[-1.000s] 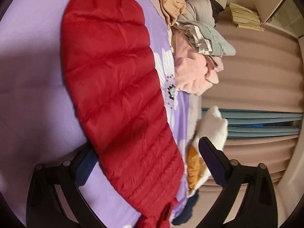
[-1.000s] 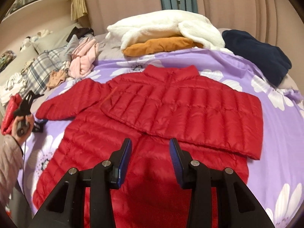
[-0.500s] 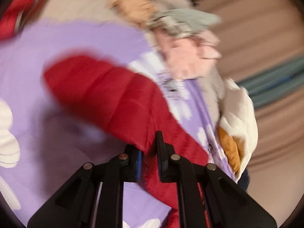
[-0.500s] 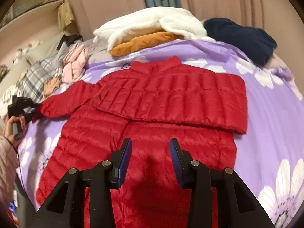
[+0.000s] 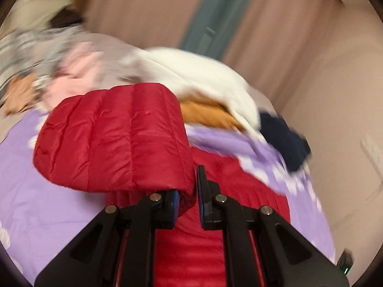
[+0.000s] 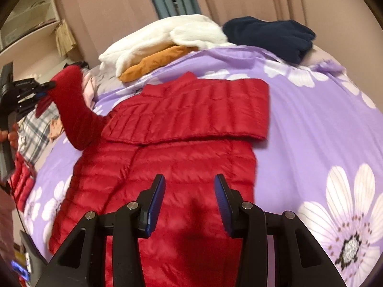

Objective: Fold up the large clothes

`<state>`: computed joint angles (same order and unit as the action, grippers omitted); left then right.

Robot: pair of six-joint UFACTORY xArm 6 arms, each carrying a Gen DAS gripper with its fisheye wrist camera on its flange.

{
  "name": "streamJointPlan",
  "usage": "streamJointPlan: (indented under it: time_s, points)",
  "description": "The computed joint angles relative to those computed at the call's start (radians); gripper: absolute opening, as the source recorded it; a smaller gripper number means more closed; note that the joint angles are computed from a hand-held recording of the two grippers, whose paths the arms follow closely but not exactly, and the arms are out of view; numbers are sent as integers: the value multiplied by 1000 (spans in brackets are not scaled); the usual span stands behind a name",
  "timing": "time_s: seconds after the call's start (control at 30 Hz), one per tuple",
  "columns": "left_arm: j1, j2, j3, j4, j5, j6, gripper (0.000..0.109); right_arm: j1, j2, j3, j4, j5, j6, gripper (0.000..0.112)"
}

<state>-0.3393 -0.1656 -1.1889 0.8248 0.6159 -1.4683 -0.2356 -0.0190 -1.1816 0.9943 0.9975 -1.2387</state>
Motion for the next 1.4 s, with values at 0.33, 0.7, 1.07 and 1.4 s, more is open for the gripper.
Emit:
streamJointPlan:
  time_s: [0.33,0.7,1.07,1.4]
  points:
    - [-148,521,-449,-422,172,630,48,-68,67,-52,-3,62,93,49]
    - [-120,218,26,-545,-190,597,79,-41,108,-92,1,91,108,50]
    - [-51,-187,472,-268,-224,-4,80,379,-1,-52,-5,-133,-214,63]
    - [-28,-408,669,-203,-232,-193,81,583,120,-52,-285,-537,-49,7]
